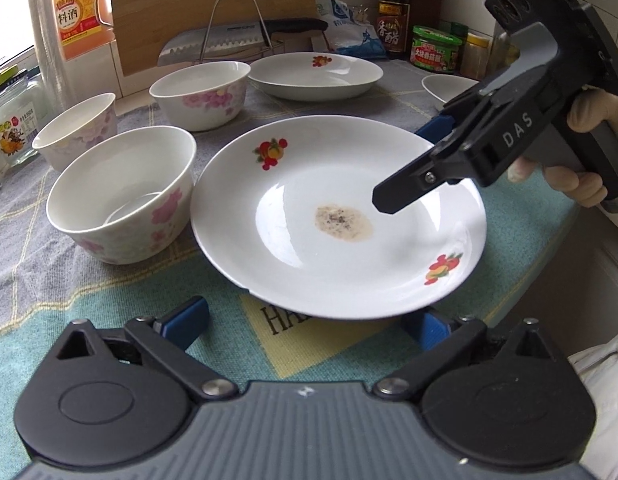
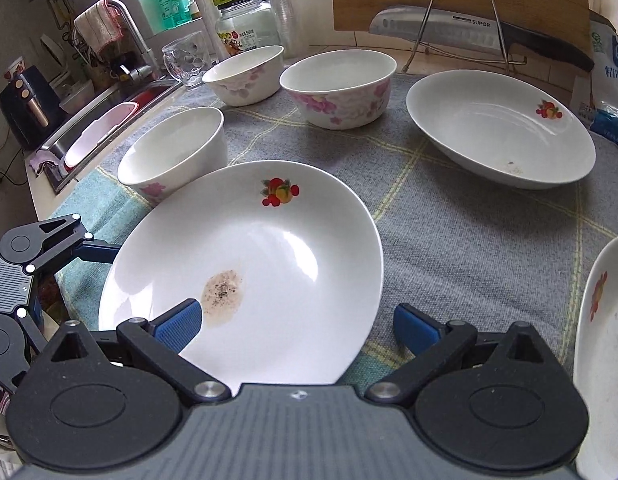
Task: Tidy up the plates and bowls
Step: 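Grip the rim of the brown-stained flat plate with the right tool, then carry the stained plate with the right tool over another white plate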
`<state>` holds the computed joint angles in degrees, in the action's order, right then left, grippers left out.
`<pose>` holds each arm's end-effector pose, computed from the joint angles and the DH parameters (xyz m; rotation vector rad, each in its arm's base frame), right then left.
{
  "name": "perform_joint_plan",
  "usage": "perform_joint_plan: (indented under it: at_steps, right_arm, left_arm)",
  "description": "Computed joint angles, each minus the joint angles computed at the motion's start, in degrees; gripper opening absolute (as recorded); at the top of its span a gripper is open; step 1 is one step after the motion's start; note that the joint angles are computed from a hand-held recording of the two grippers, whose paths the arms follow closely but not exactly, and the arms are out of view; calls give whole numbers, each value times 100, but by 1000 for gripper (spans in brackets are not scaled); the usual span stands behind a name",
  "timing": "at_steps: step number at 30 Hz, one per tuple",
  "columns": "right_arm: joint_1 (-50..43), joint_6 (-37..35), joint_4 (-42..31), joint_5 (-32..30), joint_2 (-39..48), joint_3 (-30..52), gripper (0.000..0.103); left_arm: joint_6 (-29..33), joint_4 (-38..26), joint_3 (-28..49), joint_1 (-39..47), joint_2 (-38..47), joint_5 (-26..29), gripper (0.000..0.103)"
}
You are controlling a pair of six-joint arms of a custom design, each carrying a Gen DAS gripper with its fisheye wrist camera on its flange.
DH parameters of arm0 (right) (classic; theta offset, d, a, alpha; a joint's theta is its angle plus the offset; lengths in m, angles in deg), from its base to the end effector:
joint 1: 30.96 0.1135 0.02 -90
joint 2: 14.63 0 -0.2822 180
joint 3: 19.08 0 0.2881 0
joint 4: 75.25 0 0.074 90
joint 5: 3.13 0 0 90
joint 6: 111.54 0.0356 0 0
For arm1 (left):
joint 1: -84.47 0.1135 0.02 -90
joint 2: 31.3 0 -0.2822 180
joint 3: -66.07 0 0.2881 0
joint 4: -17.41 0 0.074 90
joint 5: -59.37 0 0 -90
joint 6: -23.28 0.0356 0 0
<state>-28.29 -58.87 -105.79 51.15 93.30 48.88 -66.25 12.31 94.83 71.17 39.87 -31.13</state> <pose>0.3606 0.0376 0.0999 -1.0096 2.3592 0.6571 0.2099 -0.0493 0.1055 0.2839 2.3852 -0.0939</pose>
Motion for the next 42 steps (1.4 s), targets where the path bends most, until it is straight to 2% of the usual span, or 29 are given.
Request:
perform_joint_plan:
  at_steps: [11, 15, 27, 42]
  right_arm:
    - [276, -747, -1015, -78, 701, 1164, 103]
    - [326, -924, -1309, -103, 878, 1460, 103]
    - [356, -1188, -1981, -195, 1133, 1949, 100]
    - [370, -1047, -2030, -135, 1100, 1945, 101]
  left_arm:
    - [819, 384, -34, 313, 168, 549, 103]
    - [881, 366, 20, 381, 242, 668, 102]
    - [1111, 274, 103, 472, 280, 827, 100]
    - [1303, 169, 176, 487, 246, 900, 97]
